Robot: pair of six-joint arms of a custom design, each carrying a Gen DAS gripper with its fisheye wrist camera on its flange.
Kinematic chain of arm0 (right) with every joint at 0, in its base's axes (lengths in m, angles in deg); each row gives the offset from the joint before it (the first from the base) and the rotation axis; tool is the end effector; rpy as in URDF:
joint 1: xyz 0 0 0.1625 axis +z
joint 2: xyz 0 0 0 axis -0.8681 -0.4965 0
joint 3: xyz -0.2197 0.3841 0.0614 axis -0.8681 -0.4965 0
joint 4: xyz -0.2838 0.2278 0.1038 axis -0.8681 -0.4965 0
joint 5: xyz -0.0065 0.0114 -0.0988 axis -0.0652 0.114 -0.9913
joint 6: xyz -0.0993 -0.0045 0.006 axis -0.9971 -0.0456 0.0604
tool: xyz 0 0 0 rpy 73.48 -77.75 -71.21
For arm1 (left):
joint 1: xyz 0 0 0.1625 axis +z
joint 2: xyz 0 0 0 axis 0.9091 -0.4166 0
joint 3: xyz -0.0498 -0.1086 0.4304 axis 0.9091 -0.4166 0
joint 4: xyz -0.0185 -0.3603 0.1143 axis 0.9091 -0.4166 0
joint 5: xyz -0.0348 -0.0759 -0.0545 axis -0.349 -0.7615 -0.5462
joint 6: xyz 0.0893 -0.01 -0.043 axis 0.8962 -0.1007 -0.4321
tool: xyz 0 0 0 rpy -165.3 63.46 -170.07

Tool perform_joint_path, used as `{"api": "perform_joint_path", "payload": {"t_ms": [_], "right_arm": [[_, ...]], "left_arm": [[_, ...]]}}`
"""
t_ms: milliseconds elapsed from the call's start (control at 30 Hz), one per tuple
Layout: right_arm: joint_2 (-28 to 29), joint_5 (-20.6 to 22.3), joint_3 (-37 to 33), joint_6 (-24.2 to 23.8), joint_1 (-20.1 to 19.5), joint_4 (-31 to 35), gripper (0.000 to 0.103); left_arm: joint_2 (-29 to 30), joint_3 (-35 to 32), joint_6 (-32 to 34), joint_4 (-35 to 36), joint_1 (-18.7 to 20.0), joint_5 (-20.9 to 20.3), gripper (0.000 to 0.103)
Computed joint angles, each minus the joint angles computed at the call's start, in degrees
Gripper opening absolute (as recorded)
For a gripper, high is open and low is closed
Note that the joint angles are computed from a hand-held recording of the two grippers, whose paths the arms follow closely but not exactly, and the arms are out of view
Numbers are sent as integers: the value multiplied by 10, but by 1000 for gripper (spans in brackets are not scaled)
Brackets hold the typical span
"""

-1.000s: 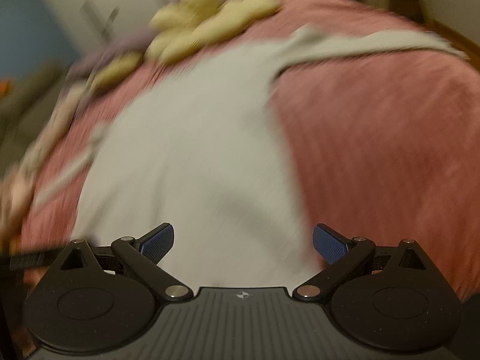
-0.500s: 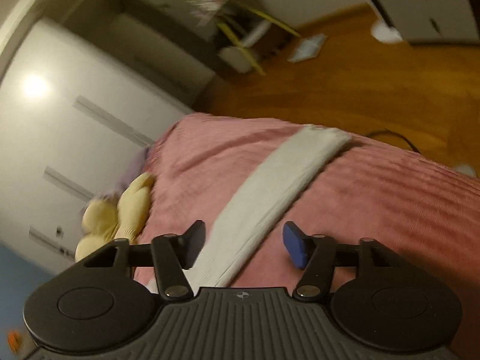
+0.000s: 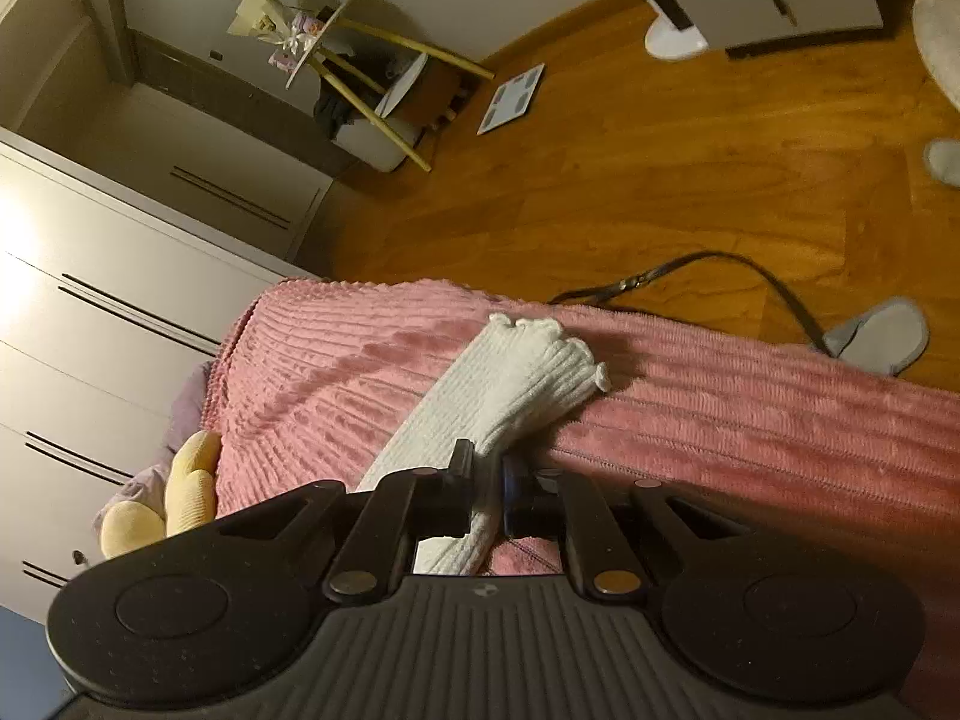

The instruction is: Fold small clothes

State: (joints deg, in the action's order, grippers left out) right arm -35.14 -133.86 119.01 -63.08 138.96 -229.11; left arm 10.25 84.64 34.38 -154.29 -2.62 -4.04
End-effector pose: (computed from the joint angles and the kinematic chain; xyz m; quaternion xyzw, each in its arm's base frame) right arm -0.0136 -0.6054 0.1868 -0.3126 -0.7883 0.5247 0.0744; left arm 0.0105 -0.4488 0.2138 0.0250 0.8701 -0.3350 0.3606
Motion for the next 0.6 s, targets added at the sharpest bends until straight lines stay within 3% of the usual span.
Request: {"api": "perform_joint_path", "payload": {"t_ms": [67, 167, 267, 400, 433, 467, 533, 600], "right_arm": [[6, -40, -6, -39, 25, -20, 8], [20, -65, -9, -167, 84, -80, 8], [36, -18, -3, -270, 146, -107, 8], [67, 131, 2, -333, 206, -58, 9], [75, 161, 0, -338, 213, -31, 14], [82, 183, -5, -343, 220, 13, 33], [102, 188, -10, -343, 229, 55, 53], [115, 181, 0, -326, 227, 54, 53]], "left_arm": [[-9, -3, -8, 12, -3, 2, 103], [-22, -3, 10, -14, -10, -8, 103], [-40, -18, 39, -35, -11, -50, 103], [-50, -56, 77, -36, -10, -100, 103], [-51, -67, 86, -37, -5, -117, 103], [-49, -76, 89, -35, -2, -130, 103], [-48, -103, 89, -8, 17, -166, 103], [-43, -129, 86, 24, 40, -216, 103]]}}
